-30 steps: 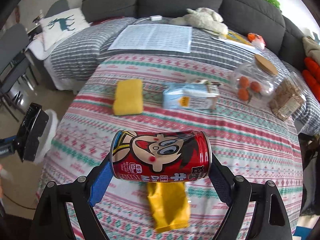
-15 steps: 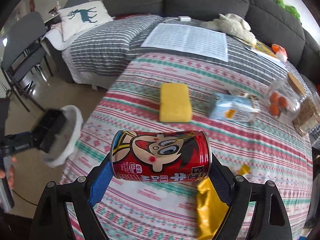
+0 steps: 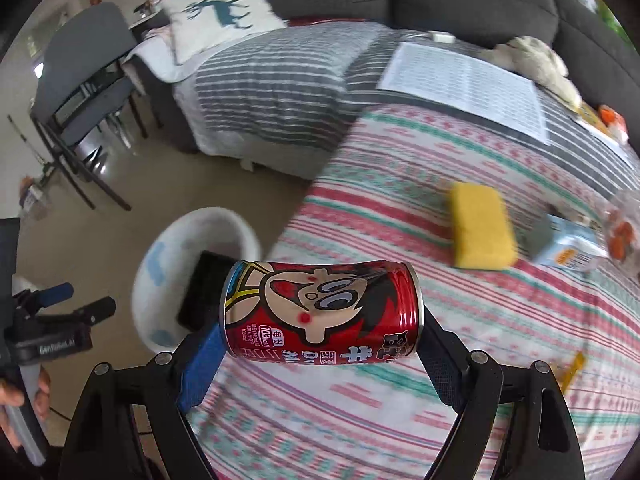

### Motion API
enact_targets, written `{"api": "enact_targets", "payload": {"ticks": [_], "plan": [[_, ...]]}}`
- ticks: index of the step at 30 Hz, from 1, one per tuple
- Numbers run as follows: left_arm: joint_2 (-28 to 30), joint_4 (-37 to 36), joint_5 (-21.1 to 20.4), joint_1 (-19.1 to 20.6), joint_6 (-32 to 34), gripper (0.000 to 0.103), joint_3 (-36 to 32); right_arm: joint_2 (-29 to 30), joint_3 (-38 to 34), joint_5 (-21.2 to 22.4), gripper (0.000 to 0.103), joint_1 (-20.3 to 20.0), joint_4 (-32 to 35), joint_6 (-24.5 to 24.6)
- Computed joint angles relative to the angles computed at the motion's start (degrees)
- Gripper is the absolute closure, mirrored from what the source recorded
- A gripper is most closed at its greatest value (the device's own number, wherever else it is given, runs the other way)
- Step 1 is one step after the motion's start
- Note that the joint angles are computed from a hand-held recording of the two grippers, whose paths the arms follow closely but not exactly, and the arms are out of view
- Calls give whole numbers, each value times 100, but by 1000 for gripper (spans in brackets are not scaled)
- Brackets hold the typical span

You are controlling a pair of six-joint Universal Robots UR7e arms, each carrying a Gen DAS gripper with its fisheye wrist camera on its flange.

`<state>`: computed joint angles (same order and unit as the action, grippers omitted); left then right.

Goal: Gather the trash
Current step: 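Carry the tray to the white bin and release it with the left tool, then open the right tool over the white bin to drop the red can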

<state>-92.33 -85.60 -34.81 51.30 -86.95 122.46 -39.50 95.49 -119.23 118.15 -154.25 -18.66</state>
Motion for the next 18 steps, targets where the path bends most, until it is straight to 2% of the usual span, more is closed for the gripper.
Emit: {"api": "enact_targets", "payload": {"ticks": [3, 10, 16, 18], "plan": [[-258, 468, 34, -59, -296, 5, 103, 265, -125, 139, 14, 121, 87, 125], [-683, 866, 20, -72, -525, 4, 290, 776, -353, 259, 14, 306, 55, 193], [-790, 777, 53, -48, -386, 4, 370, 1054, -499, 145, 14, 351, -109, 53], [-801, 701, 61, -20, -286, 4, 385, 1076, -493, 241, 13, 328, -189, -17]]}}
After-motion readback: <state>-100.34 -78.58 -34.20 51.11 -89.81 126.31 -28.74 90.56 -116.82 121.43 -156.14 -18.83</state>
